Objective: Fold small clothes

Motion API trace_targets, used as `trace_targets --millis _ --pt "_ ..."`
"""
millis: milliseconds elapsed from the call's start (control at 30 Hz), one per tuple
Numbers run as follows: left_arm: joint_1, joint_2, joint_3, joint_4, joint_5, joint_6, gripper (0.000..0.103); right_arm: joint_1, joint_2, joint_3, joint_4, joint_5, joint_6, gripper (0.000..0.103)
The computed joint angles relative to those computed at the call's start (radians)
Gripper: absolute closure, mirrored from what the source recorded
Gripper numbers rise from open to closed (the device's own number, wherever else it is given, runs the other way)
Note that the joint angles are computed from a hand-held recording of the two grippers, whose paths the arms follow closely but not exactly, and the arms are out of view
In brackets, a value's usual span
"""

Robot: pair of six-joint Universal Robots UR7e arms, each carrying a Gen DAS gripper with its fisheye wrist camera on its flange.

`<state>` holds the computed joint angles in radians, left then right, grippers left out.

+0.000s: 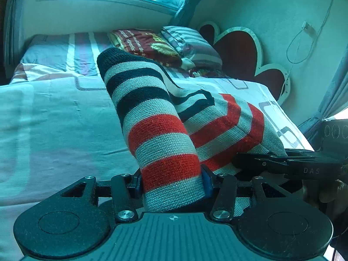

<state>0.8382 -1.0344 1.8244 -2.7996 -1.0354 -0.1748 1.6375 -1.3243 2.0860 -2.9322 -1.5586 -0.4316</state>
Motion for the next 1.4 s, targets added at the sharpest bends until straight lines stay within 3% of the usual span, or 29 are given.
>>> trace_targets --millis 267,467,800,933,967,1000,1033,1100,1200,1300,1333,1400 --pt "-0.010 -0.209 0.128 0.072 0.106 -0.058 0.053 0.108 0.124 -0.047 -0.005 0.014 0.053 0.069" --pt "-0.001 -0.426 0.229 0.217 0.194 -0.122 0.053 0.215 0.270 -0.096 -0.027 0.011 0.132 0.069" --pt "0.082 -0.750 0.365 0.421 0.210 -0.209 0.053 0.341 0.494 -0.186 -0.030 0.016 0.244 0.069" --pt "0.150 -0.838 0.445 0.393 0.178 -0.193 0.052 0.342 0.560 -0.198 -0.014 0.016 0.291 0.069" --pt "0.177 -0.844 0.463 0.368 0.166 -0.187 0.046 0.336 0.579 -0.206 -0.003 -0.008 0.296 0.066" --pt "0.202 -0.852 0.496 0.302 0.158 -0.161 0.028 0.314 0.594 -0.200 -0.006 -0.003 0.300 0.064" --pt "0.225 -0.863 0.536 0.205 0.152 -0.134 0.021 0.282 0.597 -0.178 -0.050 0.043 0.309 0.065" --pt "0.258 -0.878 0.592 0.062 0.103 -0.106 0.019 0.231 0.589 -0.156 -0.067 0.139 0.345 0.067" --pt "0.249 -0.845 0.609 -0.008 0.122 -0.077 0.019 0.253 0.589 -0.179 -0.036 0.093 0.310 0.067" --pt "0.245 -0.844 0.591 0.027 0.134 -0.065 0.019 0.263 0.584 -0.199 0.002 0.071 0.315 0.064" --pt "0.230 -0.861 0.585 0.059 0.155 -0.061 0.019 0.275 0.579 -0.202 0.005 0.052 0.310 0.062" --pt "0.183 -0.902 0.587 0.101 0.217 -0.062 0.019 0.299 0.548 -0.180 -0.030 -0.022 0.287 0.044"
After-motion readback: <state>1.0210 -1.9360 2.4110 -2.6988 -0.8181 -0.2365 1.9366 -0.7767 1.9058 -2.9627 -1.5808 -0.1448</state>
